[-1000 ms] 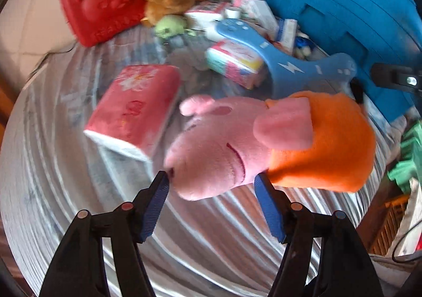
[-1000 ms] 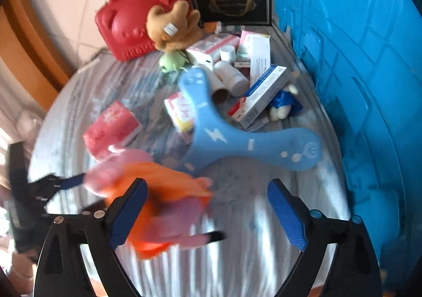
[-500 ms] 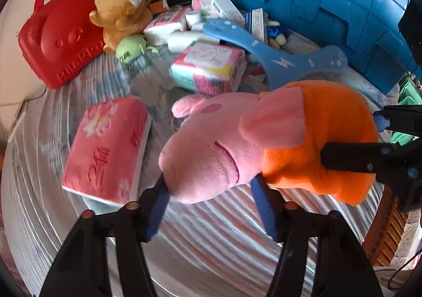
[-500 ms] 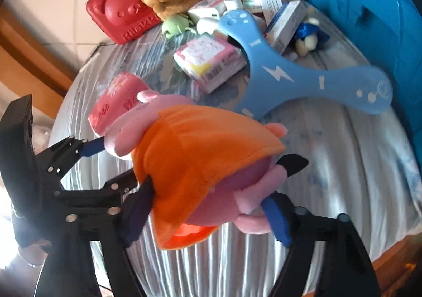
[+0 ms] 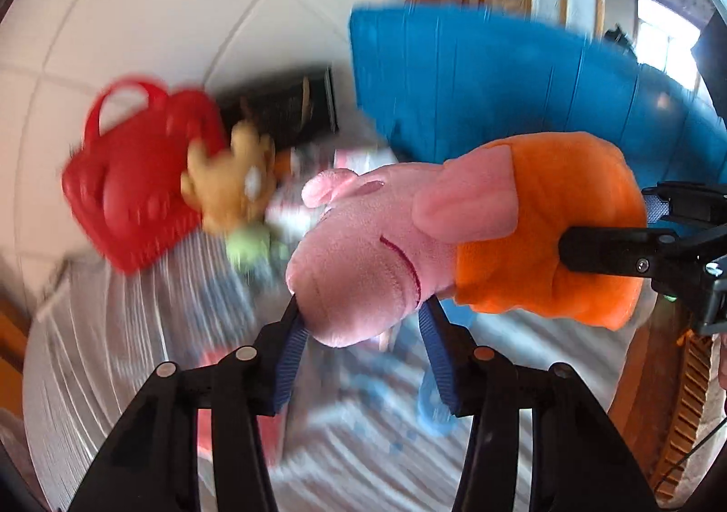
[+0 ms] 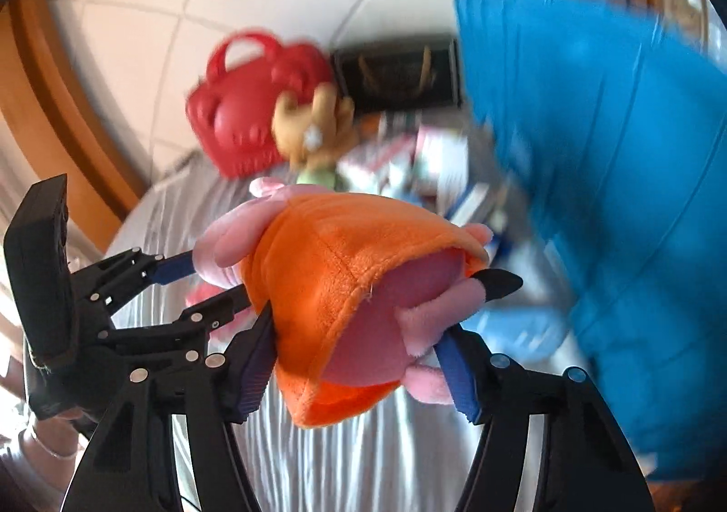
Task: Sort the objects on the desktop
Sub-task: 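Carry the pig plush into the blue crate and release it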
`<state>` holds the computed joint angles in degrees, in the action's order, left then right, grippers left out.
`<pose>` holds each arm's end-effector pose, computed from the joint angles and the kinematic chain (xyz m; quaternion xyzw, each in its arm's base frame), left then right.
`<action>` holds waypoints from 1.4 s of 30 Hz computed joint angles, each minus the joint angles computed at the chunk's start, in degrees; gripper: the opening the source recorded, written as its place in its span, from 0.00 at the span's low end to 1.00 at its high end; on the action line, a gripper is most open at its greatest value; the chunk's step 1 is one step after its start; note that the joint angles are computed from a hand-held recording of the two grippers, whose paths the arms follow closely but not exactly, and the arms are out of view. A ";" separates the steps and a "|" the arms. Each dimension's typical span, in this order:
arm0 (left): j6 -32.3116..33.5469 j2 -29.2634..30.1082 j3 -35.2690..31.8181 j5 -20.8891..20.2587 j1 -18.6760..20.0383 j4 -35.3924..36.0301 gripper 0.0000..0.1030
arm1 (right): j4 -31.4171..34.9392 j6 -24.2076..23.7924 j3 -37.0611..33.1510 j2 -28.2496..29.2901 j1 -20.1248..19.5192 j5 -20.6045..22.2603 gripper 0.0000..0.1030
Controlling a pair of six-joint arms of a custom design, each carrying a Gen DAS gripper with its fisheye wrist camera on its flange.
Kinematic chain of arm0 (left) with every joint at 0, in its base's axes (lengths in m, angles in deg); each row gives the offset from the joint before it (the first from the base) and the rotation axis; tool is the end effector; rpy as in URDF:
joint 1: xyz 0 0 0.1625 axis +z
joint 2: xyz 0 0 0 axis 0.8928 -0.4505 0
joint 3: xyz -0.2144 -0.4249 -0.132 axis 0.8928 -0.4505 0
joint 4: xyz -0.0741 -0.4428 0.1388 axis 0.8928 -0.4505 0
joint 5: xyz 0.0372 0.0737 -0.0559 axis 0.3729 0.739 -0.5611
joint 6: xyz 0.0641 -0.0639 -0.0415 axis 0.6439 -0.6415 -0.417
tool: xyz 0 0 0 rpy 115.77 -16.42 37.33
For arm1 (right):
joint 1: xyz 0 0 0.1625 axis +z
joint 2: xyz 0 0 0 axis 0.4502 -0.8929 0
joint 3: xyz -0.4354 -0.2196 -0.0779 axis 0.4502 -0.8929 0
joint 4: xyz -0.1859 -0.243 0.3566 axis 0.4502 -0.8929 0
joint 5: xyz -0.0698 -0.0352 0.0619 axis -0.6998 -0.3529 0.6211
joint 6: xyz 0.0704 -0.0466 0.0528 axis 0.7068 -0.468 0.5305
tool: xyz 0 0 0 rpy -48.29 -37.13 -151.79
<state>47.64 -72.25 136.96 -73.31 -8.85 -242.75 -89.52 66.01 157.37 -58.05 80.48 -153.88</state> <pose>-0.2402 -0.6891 0.2427 0.2688 0.8466 -0.3218 0.3279 0.3191 -0.7003 0.1718 0.2791 -0.9117 0.2346 0.1894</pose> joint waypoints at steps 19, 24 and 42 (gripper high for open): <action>9.67 24.55 -44.66 -12.81 -4.81 17.50 0.47 | 4.69 -0.18 -18.46 -6.15 -0.62 -8.04 0.64; 6.52 32.23 -56.00 -12.42 -4.57 29.53 0.48 | 10.59 3.13 -21.56 -6.26 -3.72 -10.22 0.67; 4.67 30.65 -50.07 -6.79 -5.89 25.62 0.61 | 9.88 5.52 -19.49 -8.06 -6.57 -9.82 0.80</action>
<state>52.31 -41.61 86.90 -80.10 -14.74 -217.13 -79.64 71.53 137.88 -66.11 73.91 -163.70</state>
